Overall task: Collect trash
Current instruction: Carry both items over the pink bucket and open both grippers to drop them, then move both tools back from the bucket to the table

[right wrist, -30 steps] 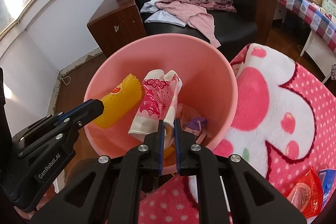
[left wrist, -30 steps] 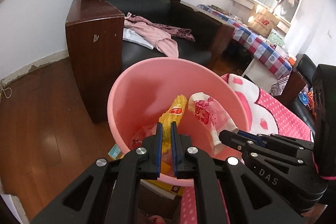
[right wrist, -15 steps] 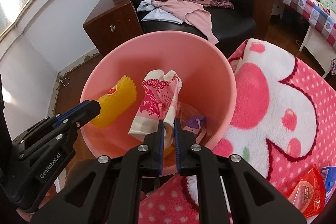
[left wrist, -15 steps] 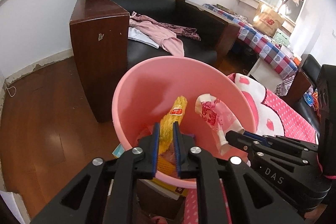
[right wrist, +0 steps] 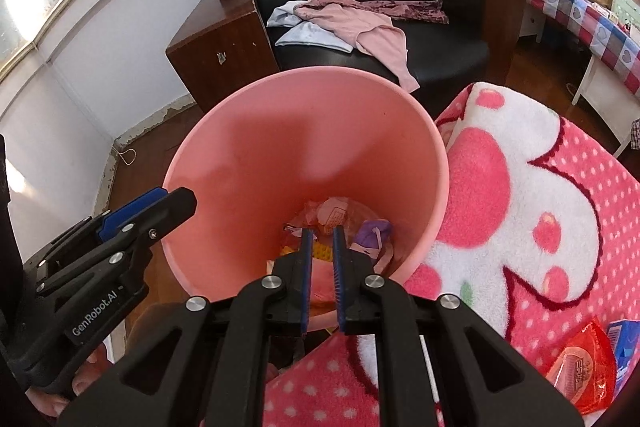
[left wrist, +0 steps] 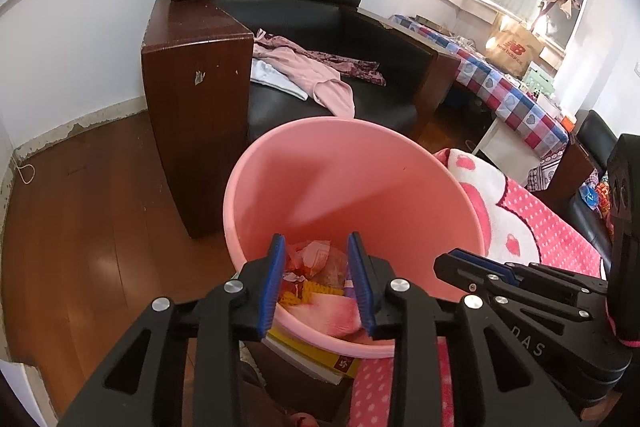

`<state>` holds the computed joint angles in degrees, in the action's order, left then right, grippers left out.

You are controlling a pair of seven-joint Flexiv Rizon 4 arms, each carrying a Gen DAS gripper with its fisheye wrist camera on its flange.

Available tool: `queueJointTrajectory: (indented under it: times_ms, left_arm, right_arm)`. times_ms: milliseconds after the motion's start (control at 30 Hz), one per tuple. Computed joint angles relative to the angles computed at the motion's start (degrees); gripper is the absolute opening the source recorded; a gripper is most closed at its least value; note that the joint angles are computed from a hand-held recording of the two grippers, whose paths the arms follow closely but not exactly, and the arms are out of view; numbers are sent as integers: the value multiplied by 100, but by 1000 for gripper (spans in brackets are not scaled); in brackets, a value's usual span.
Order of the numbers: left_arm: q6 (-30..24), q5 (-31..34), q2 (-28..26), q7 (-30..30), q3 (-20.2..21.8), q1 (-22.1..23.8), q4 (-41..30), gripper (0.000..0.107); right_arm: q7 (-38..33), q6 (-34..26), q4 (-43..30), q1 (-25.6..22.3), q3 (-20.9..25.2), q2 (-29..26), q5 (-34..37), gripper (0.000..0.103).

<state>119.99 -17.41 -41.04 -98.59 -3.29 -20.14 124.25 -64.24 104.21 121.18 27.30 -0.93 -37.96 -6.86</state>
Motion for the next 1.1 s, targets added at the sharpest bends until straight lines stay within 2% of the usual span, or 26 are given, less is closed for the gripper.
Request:
queueJointTrajectory:
  times_ms: [333, 433, 500, 533, 567, 667, 967, 1100]
  left_arm:
    - [183, -87, 208, 0, 57, -171, 225, 32]
    - [283, 16, 288, -126, -70, -58, 349, 37]
    - [346, 70, 331, -218, -121, -12, 420, 46]
    - [410, 95, 347, -262, -129, -6, 460, 49]
    - [488, 130, 371, -296, -134, -6, 510, 49]
    - [570, 237, 432, -334, -165, 20, 595, 49]
    - [607, 455, 524, -292, -286, -68, 652, 49]
    - [628, 604, 519, -220, -370, -169, 610, 49]
  right_arm:
    - [-189, 309, 377, 258, -190, 252, 230, 11]
    - [-282, 438, 530, 389, -268, 349, 375, 11]
    - [-346, 544, 612, 433, -278, 394, 470, 21]
    - [-378, 608, 652, 446, -274, 417, 522, 34]
    - [-419, 728, 721, 526, -320, 442, 625, 41]
    - [-580, 910, 895, 707, -400, 532, 883, 42]
    - [-896, 1279, 1549, 844, -331, 897, 1574, 42]
    - [-1078, 1436, 1929, 1024, -487, 1095, 2033, 42]
